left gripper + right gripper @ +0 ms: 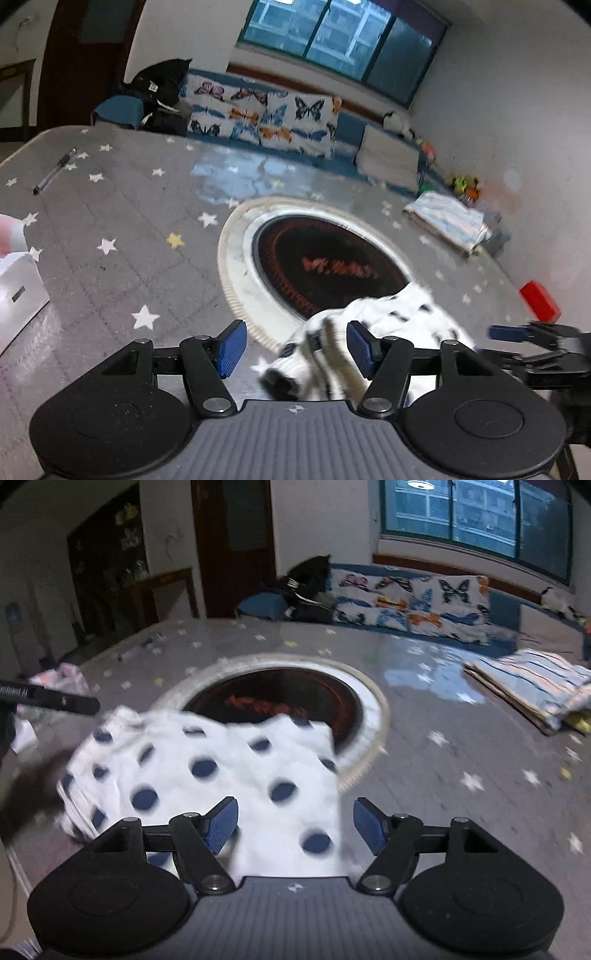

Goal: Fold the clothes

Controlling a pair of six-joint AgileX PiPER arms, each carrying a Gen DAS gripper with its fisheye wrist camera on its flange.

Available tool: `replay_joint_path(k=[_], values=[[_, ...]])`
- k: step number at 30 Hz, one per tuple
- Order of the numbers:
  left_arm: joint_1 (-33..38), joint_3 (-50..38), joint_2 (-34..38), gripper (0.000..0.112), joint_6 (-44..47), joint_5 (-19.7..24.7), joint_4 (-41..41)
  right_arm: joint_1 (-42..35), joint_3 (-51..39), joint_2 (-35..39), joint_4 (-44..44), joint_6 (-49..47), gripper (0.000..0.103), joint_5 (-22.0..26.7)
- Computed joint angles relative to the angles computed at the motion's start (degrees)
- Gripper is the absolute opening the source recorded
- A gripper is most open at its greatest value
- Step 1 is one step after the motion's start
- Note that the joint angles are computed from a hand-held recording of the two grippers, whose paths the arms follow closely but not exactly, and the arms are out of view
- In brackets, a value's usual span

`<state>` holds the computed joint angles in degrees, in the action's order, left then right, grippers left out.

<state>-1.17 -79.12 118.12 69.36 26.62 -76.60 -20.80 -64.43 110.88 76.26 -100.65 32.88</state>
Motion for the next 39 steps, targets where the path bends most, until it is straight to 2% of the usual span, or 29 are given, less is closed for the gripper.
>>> replay_joint_path(k=[3,7,12,17,21,29,35,39], values=[[-1.22,2.05,-1.58,0.051,5.43,2.05,-5.42,1.24,-4.38,2.94,-0.26,1.51,0.071,2.54],[-3.72,2.99,-2.13,0.039,9.78,2.93,-10.37,3.83,-11.72,7.59,-3.81,8.99,0.071,4.13],[-6.06,0.16,1.04,0.035,7.80,3.77,-9.09,6.78,-18.43,12.70,-6.59,15.63,0.070,2.61],[-5.59,-2.67,4.82,0.031,-2.47,2.23,-0.96,8.50,-22.29,16.28,-12.38,22.83,0.070,-0.33],[-4.36,-1.16,5.01,0.029,-0.37,3.61,-3.92,8.95,-23.55,17.24,-15.23,26.46,0.070,-2.03],[-4.91,-1.34,3.73,0.029,1.82,3.07,-7.30,8.15,-15.93,11.38,-6.55,12.58,0.071,-0.98],[-5.43,-6.52,7.23,0.027,-7.40,1.72,-0.86,8.68,-10.24,8.13,-2.49,3.67,0.071,1.48],[-5.35,-6.57,7.61,0.027,-7.97,1.69,-1.10,9.60,-7.94,7.49,-0.85,-0.21,0.071,2.17]])
